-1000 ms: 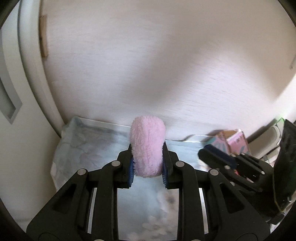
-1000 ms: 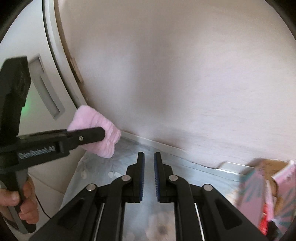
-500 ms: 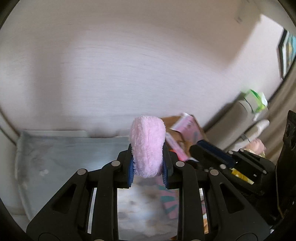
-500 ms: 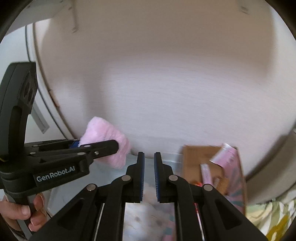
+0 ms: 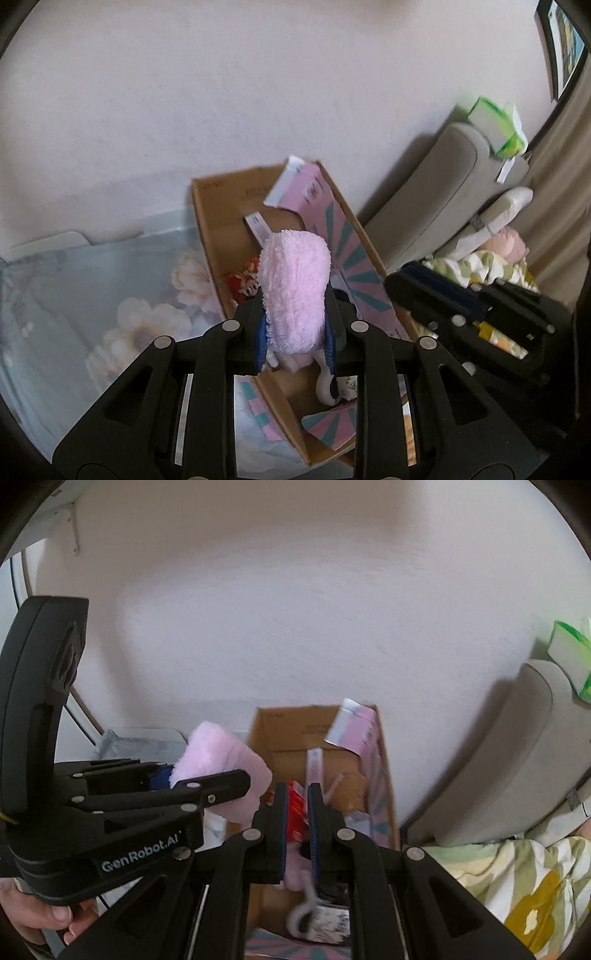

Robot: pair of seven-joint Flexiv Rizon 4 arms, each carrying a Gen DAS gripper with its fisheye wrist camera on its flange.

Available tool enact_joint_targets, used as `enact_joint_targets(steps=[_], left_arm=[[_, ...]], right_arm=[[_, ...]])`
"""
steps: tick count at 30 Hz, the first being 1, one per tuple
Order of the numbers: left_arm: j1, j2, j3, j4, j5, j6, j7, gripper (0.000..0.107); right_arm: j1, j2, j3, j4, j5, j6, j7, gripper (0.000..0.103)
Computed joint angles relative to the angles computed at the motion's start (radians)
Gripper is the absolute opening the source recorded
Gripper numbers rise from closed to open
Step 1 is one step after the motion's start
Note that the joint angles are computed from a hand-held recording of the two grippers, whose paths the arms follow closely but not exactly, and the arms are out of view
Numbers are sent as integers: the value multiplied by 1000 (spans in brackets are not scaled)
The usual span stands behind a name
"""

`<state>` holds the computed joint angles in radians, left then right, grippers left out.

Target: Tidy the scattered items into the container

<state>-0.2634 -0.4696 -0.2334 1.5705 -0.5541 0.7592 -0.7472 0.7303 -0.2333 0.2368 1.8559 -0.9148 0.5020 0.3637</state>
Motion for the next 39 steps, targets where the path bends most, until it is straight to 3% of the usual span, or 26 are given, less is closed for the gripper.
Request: enact_joint_targets(steps=[4,11,14,15,17,20,21,25,35,39], left_arm=[[-19,-9,9,22,37,20,-11,21],[-37,-7,8,53,75,50,-32,24],[-54,-3,30,39,115,55,-83,48],[-75,-5,57,25,162,70,-137,66],[-86,-5,80,11,215,99,-205,82],[-65,0,70,12,215,121,-235,92],[-64,-1,74,8,224,121,-254,97],[-41,4,65,13,215,125,-278,97],[-15,20,61,32,214,152,-293,103],[-10,19,64,23,216,135,-295,103]], right_arm=[[-8,12,9,25,36,-20,-11,9],[-41,64,27,103,57,38,25,9],[-56,68,26,120,51,101,24,10],[-65,72,25,129,47,141,20,10],[-61,71,31,115,79,109,-1,13],[-57,75,37,107,117,70,-20,30],[-56,80,37,114,110,69,-11,42],[-49,88,41,123,84,50,35,79],[-32,17,29,62,164,47,-46,81],[-27,26,23,75,143,56,-17,90]])
